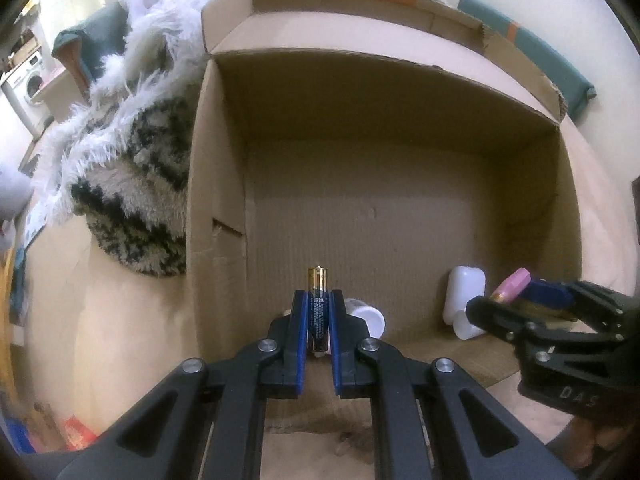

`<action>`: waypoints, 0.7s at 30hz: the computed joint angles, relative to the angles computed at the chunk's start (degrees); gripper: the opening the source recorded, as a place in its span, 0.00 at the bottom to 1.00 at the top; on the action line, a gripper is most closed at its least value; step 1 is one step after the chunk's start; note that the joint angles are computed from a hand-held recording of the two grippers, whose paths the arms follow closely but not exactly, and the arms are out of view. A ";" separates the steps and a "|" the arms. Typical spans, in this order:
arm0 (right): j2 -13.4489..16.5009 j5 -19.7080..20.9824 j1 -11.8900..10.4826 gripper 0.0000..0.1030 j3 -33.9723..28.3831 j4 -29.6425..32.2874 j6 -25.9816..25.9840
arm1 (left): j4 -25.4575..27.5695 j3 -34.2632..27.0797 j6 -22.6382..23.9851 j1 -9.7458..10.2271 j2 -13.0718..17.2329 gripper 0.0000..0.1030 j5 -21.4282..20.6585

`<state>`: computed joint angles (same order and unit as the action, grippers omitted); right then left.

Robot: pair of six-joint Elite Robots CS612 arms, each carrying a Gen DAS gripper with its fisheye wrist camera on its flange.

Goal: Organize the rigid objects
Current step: 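Carry the pink tube over the box with the right tool while the left tool grasps an AA battery, then lower the tube and battery into the box and open both tools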

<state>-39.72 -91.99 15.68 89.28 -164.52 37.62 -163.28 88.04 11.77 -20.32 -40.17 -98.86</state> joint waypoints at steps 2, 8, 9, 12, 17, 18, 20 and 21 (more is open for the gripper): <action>0.09 -0.09 0.00 0.63 -0.22 1.00 0.21 | -0.17 0.17 0.93 -0.26 0.16 0.09 0.58; 0.50 0.66 -0.40 0.63 -0.69 3.38 2.26 | 1.77 -0.79 0.29 -0.20 0.86 0.09 0.03; 0.52 0.42 -0.39 0.63 -0.74 3.87 2.44 | 1.61 -0.79 0.15 -0.23 0.92 0.09 0.25; 0.60 0.99 -0.49 0.63 -0.58 3.96 2.87 | 1.58 -0.85 -0.11 -0.35 1.08 0.09 0.40; 0.76 1.48 -0.51 0.63 -0.60 3.41 3.11 | 1.83 -1.01 0.06 -0.19 1.22 0.09 0.37; 0.76 1.59 -0.52 0.63 -0.56 3.27 3.19 | 1.77 -0.98 0.12 -0.18 1.22 0.09 0.49; 0.77 1.86 -0.55 0.63 -0.48 2.97 3.37 | 1.65 -0.86 0.14 -0.27 1.18 0.09 0.70; 0.77 2.01 -0.57 0.63 -0.44 2.80 3.46 | 1.71 -0.88 0.13 -0.32 1.19 0.09 0.80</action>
